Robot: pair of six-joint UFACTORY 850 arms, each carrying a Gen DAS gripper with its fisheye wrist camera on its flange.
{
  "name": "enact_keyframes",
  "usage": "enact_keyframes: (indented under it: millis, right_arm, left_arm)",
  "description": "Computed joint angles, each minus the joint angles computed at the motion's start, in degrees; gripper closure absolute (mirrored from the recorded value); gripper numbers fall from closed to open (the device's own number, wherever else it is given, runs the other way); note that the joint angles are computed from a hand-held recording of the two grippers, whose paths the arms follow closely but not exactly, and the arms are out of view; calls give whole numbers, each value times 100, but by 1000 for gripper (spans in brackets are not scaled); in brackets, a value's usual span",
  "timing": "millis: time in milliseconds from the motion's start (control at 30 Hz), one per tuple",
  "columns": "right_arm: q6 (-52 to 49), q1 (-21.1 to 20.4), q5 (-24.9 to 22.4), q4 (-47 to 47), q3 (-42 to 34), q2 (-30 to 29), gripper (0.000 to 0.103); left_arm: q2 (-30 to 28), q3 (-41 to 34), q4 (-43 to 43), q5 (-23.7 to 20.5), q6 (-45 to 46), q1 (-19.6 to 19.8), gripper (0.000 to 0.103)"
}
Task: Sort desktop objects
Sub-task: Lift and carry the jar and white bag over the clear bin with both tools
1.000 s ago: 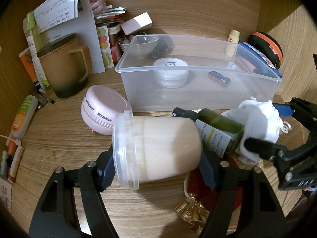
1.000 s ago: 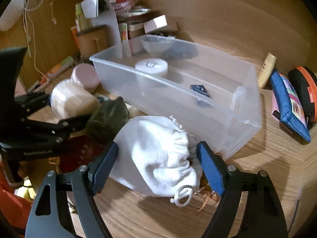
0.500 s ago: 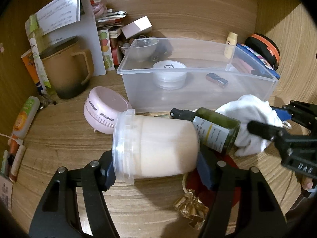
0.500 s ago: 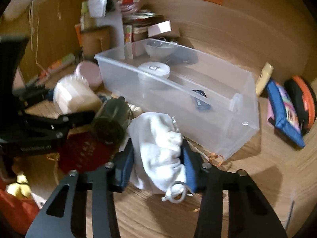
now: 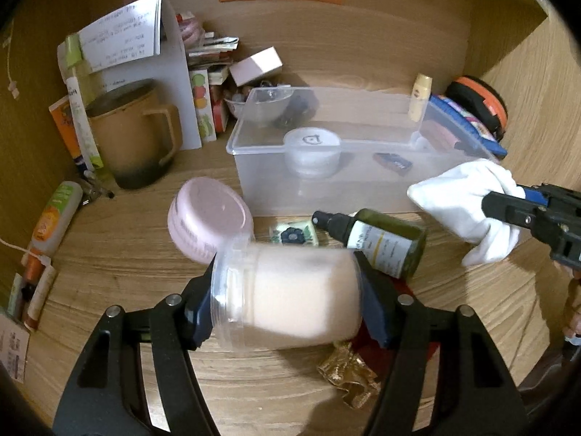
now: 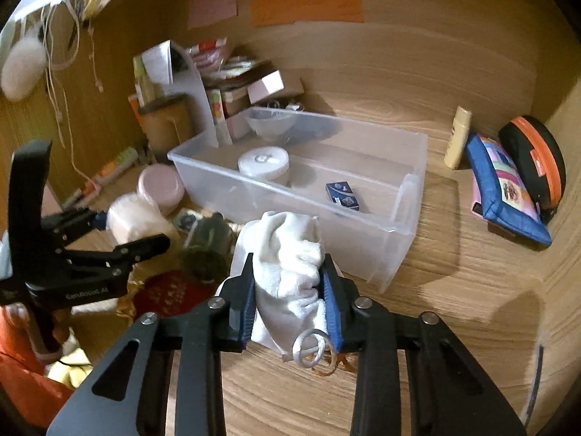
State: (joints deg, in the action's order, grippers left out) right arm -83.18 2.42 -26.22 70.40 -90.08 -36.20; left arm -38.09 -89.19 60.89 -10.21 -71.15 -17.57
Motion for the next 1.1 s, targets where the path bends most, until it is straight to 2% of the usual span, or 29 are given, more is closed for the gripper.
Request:
enact_keyframes:
  millis: [167, 400, 600, 867, 1100]
  right_arm:
    - [-136, -156, -414, 466, 0, 62, 75]
    - [-391, -244, -569, 889, 82, 209, 75]
    - [-460, -300, -738, 1109, 63, 239, 75]
    - [-519, -351, -855, 1330, 12, 247, 75]
    - [-478, -369, -877, 1436, -69, 204, 75]
  left_arm:
    - [33, 50, 290, -45, -295, -23, 37]
    - [162, 213, 206, 123, -345, 10, 37]
    - [314, 330, 1311, 159, -1411, -14, 37]
    - [413, 295, 2278, 91, -2374, -7, 37]
    - [395, 93, 2429, 106, -2504, 70, 37]
